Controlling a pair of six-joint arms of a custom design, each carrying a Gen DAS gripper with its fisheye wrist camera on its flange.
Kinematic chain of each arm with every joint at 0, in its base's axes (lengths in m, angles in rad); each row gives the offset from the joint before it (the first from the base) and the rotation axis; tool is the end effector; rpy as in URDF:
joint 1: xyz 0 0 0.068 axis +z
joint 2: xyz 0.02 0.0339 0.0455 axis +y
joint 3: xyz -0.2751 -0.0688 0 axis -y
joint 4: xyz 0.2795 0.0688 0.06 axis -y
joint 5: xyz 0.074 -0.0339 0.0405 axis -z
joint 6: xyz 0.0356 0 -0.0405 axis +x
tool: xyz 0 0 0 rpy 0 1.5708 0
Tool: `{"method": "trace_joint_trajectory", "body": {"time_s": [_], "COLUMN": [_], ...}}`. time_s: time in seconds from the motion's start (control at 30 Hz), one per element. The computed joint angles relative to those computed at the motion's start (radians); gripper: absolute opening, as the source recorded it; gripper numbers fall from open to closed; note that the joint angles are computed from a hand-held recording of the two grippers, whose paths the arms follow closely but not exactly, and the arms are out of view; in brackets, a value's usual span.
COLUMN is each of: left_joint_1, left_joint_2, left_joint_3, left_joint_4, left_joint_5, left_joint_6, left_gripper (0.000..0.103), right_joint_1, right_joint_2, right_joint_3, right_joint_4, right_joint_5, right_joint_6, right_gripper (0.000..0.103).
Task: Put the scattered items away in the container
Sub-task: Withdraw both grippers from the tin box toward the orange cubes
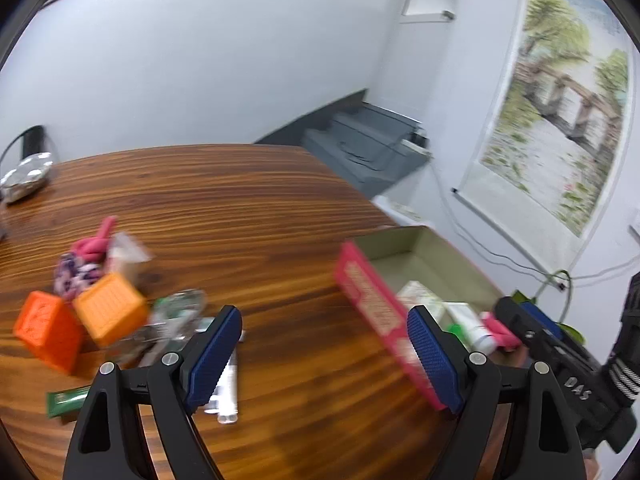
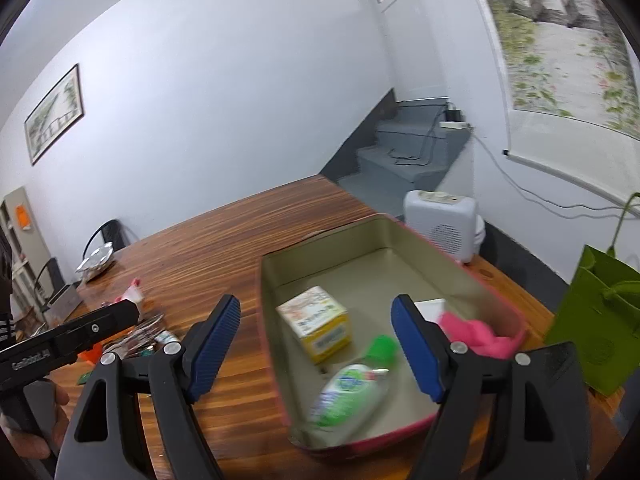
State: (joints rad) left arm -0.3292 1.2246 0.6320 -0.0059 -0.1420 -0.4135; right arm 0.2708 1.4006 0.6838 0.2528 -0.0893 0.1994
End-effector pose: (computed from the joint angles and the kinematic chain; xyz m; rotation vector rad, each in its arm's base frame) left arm 0.2687 -0.0865 0.2044 -0.1732 2.1683 -0.2728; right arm 0.3089 0.0890 0.1972 -0.1300 2.0505 0.3848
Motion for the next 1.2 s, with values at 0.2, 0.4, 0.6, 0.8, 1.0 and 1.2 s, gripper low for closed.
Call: {"method": "trace_joint_trajectory", "body": {"time_s": [0.2, 0.4, 0.6, 0.8, 1.0, 1.2], "left_joint_1": [0.12, 0.315, 0.48, 0.595, 0.644, 0.637], "left_joint_2": [-0.123, -0.241, -0.285, -0.205, -0.046, 0.097], "left_joint_3": [-0.094, -0.172, -0.225, -0.225, -0.183, -0.115], "left_joint_4": [-0.043, -0.073, -0.074, -0.032, 0.013, 0.042], "left_joint_5": [-0.033, 0.038, 0.074, 0.112, 0.154, 0.138], "left_joint_6": [0.019, 0.056, 0.107, 0.184, 0.25, 0.317], "left_gripper": [0.086, 0.087, 0.101, 0.101, 0.101, 0.101], "right_joint_1": [0.108, 0.22, 0.315, 0.353, 0.351, 0.343], "right_joint_2": [0.012, 0.059, 0.113, 0.166, 0.193, 0.207], "right_joint_3": [0.025, 0.069, 0.101, 0.14, 0.159, 0.171], "right_joint_4": [-0.02, -0.064, -0.08, -0.103, -0.116, -0.133], "right_joint_5": [0.035, 0.062, 0.093, 0.095, 0.084, 0.063], "right_joint_6": [-0.021, -0.055, -0.068, -0.067, -0.058, -0.044], "right_gripper": [0.082, 0.084, 0.085, 0.085, 0.085, 0.085]}}
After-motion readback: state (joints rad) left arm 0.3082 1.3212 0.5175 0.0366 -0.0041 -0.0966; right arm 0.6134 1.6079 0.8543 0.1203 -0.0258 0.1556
